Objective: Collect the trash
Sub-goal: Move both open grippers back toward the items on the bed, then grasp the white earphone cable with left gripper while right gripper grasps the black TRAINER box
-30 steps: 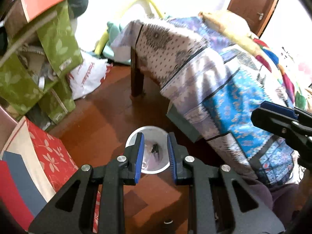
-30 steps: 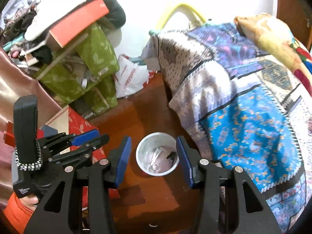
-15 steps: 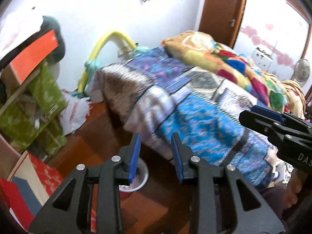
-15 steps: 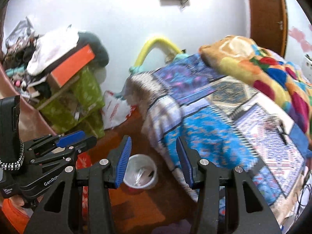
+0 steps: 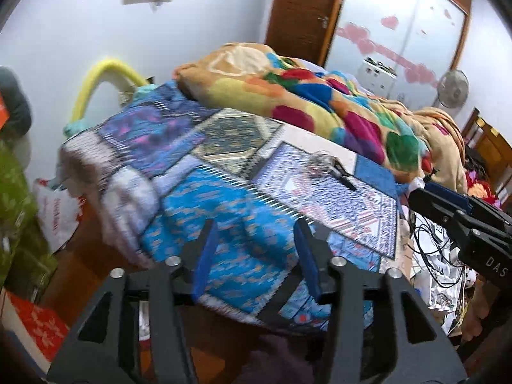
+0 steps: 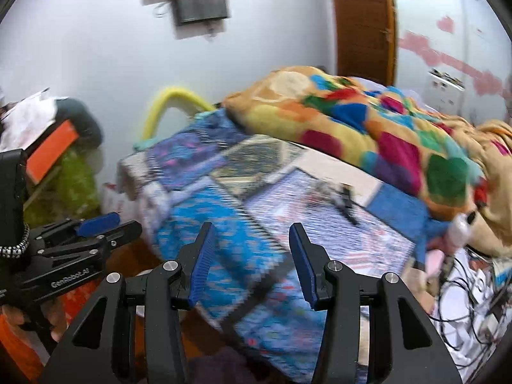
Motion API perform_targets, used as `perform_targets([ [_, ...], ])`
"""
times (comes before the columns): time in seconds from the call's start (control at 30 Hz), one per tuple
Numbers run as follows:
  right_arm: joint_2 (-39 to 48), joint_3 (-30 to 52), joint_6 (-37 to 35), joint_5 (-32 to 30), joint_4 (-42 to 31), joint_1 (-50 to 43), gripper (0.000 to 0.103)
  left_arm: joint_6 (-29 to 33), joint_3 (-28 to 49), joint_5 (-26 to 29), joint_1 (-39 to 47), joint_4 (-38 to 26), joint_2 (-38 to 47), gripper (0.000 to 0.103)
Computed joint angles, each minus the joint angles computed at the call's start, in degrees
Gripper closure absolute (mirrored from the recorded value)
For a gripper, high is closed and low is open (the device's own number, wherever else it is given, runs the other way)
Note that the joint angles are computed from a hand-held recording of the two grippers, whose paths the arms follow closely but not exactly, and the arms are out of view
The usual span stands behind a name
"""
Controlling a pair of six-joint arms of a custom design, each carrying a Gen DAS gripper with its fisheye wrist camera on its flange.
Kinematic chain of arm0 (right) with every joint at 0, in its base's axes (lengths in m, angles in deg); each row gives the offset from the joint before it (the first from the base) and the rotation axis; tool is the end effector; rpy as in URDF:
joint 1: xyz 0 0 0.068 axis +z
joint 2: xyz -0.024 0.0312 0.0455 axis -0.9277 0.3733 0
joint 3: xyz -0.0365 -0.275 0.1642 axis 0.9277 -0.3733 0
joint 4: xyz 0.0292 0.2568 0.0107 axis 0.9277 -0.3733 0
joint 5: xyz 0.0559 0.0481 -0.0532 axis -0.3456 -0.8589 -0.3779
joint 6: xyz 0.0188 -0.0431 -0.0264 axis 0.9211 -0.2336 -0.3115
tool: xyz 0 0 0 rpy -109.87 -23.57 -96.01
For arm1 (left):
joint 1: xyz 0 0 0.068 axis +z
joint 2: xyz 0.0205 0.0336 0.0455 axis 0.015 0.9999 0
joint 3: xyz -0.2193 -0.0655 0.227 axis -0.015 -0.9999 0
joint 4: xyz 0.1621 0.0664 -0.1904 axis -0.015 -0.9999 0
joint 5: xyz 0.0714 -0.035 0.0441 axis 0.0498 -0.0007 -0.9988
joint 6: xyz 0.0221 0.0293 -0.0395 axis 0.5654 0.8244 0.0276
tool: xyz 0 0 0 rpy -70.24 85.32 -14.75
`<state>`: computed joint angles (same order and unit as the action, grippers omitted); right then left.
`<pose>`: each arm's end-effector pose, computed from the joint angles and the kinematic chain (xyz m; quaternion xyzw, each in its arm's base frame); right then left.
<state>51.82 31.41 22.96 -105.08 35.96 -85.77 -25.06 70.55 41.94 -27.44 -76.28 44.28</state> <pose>0.2762 -0.0668 0.2678 -0.1568 0.8946 0.1495 0.3909 0.2900 -0.1460 0.2494 -0.0361 0.9240 -0.0648 0.3752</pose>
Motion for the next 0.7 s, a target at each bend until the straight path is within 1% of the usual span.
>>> perform_targets([
  [0.07, 3.5, 1.7, -0.5, 0.2, 0.5, -2.4, 0.059, 0.7, 3.9, 0.3, -0.9, 0.2, 4.7, 0.053],
  [0.2, 9.4, 4.9, -0.9, 1.0, 1.2, -5.5, 0.059, 1.6, 10.3, 3.0, -1.2, 1.4, 13.2, 0.052],
  [0.27, 12.4, 6.9, -0.9, 1.5, 1.5, -6.5, 0.059, 2.2, 13.5, 4.2, -1.1, 1.3, 17.1, 0.052],
  [0.33, 15.3, 8.7, -0.9, 1.8, 2.1, -7.2, 0.059, 2.8, 18.2, 6.0, -0.6, 0.3, 22.3, 0.052],
  [0.5, 22.1, 13.0, 0.4, 3.5, 4.1, -6.5, 0.059, 5.0, 28.1, 10.1, 0.6, -1.7, 32.4, 0.052],
  [0.7, 32.3, 21.6, 3.9, 4.6, 3.2, -4.1, 0.059, 7.8, 38.4, 11.4, 1.1, -4.3, 40.8, 0.052],
])
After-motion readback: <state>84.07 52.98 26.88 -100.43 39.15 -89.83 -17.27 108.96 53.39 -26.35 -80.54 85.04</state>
